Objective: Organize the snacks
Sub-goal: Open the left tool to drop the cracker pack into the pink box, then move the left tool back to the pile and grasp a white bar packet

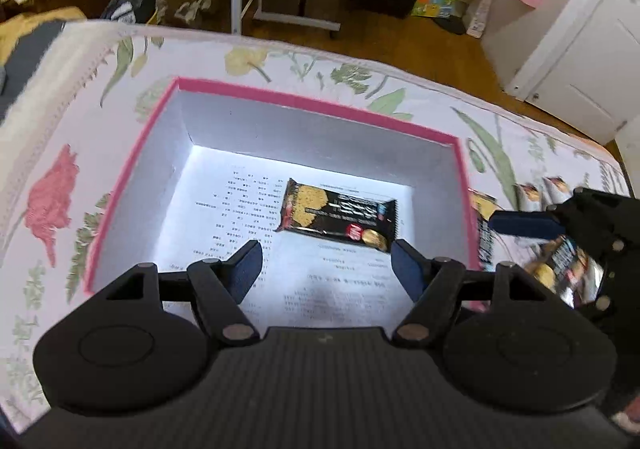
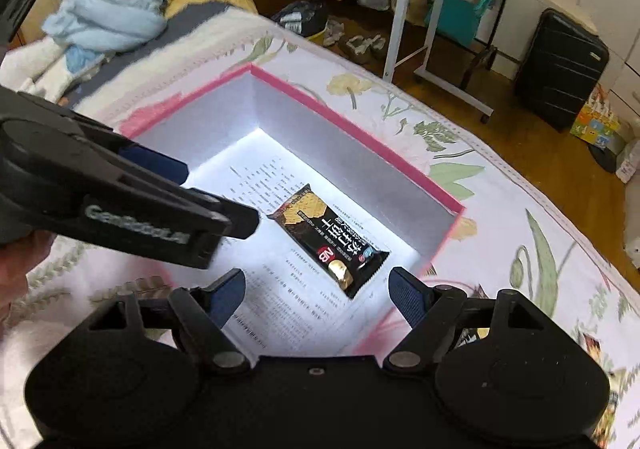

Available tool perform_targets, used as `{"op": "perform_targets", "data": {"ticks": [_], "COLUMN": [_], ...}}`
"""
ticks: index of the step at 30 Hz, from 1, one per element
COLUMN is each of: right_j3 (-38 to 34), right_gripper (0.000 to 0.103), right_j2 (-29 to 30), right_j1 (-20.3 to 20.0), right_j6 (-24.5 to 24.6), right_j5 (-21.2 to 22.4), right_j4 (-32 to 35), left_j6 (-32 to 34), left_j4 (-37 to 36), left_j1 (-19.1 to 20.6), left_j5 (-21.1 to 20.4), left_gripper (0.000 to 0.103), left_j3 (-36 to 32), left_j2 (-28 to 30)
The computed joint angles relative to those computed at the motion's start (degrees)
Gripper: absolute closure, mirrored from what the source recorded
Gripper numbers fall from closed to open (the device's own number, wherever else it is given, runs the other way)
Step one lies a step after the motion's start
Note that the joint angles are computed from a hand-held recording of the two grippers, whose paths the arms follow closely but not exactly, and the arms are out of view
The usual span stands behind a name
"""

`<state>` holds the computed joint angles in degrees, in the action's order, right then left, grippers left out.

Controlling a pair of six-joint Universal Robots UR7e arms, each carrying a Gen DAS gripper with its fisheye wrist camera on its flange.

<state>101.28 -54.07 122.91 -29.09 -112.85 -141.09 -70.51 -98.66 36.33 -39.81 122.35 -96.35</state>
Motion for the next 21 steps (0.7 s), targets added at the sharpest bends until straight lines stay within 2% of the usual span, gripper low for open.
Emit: {"op": "perform_targets", "data": {"ticks": [6,11,16,21], "right_j3": [1.6,1.74,2.69,5.27], "right_gripper": [0.02,0.019,0.018,0.018], "right_j2": [-7.89,-14.98,-21.94,-27.78], "right_j1": [0.97,0.57,-1.99,-5.14], "right_j6": [1.65,3.45,3.68,1.53], "right_j5": [0.79,0.16,1.14,1.63], "right_j4": [5.23,12.26,17.79,19.47], "left_j6": [-7.94,-10.03,-4.89,1.22], "left_j4": [17.27,22.81,18.84,10.15], "left_j1": [-8.65,-15.14,-17.77,-17.13], "left_j5": [-3.58,-5.36,-8.23,-12.92], "left_gripper": [0.03,0.025,0.024,0.024], "left_j3": [-5.36,-8.71,-9.55,-8.63], "left_j2": [1.02,2.91,6.05,9.81]}}
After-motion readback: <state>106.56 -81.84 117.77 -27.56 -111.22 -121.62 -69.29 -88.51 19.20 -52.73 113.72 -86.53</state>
